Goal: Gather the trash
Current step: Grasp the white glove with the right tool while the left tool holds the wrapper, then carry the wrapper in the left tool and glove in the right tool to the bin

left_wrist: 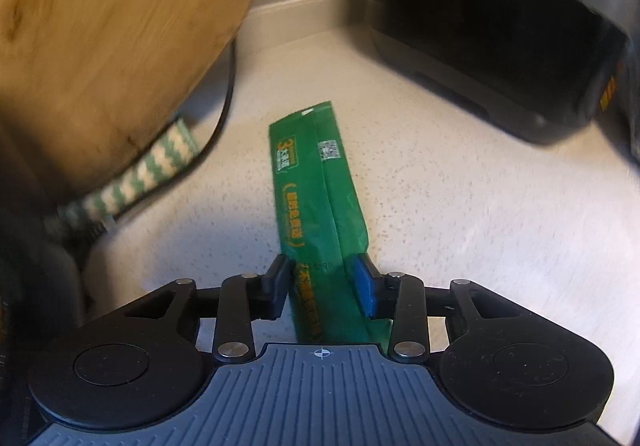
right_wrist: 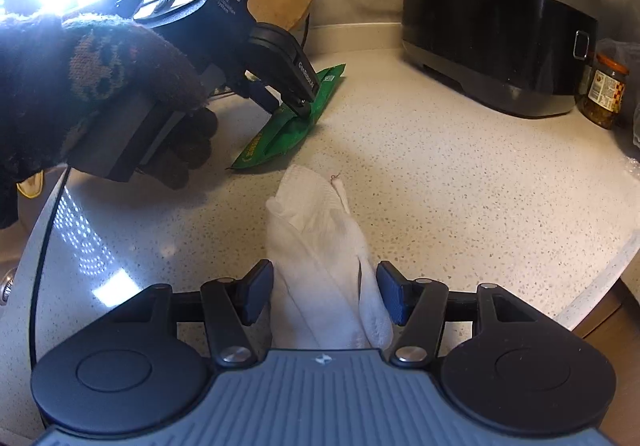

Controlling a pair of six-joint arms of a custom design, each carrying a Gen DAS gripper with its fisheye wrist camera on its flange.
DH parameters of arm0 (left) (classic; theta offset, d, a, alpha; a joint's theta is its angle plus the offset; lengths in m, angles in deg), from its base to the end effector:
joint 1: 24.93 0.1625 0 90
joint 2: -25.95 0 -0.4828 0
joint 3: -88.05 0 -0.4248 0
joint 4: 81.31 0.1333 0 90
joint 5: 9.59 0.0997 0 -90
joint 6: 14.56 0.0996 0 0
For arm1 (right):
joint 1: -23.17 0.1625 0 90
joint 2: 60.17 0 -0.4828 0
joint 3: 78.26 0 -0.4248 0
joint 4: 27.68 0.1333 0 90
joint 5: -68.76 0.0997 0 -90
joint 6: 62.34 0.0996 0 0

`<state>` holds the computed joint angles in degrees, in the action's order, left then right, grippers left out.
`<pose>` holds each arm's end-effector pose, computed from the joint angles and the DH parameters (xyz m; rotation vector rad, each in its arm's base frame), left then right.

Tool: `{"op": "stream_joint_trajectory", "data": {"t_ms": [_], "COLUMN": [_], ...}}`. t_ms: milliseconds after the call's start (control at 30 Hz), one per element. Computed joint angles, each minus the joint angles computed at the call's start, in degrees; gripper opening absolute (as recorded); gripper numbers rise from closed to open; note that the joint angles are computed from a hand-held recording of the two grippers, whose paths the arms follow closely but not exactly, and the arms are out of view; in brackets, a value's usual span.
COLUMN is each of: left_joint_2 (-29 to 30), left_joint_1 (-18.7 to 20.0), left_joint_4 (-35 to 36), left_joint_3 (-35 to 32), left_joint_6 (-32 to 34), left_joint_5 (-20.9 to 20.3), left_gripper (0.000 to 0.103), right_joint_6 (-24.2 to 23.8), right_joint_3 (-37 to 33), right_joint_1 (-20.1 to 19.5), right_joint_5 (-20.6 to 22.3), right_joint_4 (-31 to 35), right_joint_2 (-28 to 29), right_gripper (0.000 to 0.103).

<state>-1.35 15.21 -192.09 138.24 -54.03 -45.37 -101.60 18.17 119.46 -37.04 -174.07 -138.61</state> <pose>-0.5637 -0.7554 0.1568 0.2320 2.3099 -0.8050 0.1755 -0.6230 0.4911 0.8877 -2.4378 0.7633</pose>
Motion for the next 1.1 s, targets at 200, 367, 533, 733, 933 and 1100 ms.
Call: {"op": "stream_joint_trajectory", "data": {"t_ms": [200, 367, 533, 733, 933, 1100], "left_joint_2": [-0.02, -2.37, -5.24, -8.41, -12.21, -15.7], "left_joint_1": [0.39, -0.17, -3.03, -5.69, -7.18, -8.59], "left_joint_4": [-0.92, -5.99, -10.2, -10.68, -11.66, -15.87], "left_joint_3": [-0.32, 4.02, 9.86, 14.27, 19.62, 25.4], "left_joint_6": [0.46, 4.38, 9.06, 9.47, 6.18, 4.78], "left_joint_5": [-1.06, -3.73, -2.07, -3.25, -6.12, -9.51], "left_gripper": [0.038, 0.02, 0.018, 0.018, 0.018, 0.018], "right_joint_6": [1.64, 2.18, 6.17, 12.72, 14.97, 17.6], "right_joint_3": [-1.86, -2.71, -4.24, -4.91, -2.5, -1.76], "right_joint_1": [0.12, 0.16, -0.23, -1.19, -0.34, -0.29], "right_joint_5": [0.31, 2.67, 5.12, 8.25, 7.87, 9.28], "right_joint_4": [2.71, 3.81, 5.68, 10.95, 11.53, 14.14], "right_joint_2": [0.52, -0.61, -1.53, -3.54, -5.95, -7.72], "right_gripper": [0.024, 0.01, 0.01, 0.01, 0.01, 0.01]}}
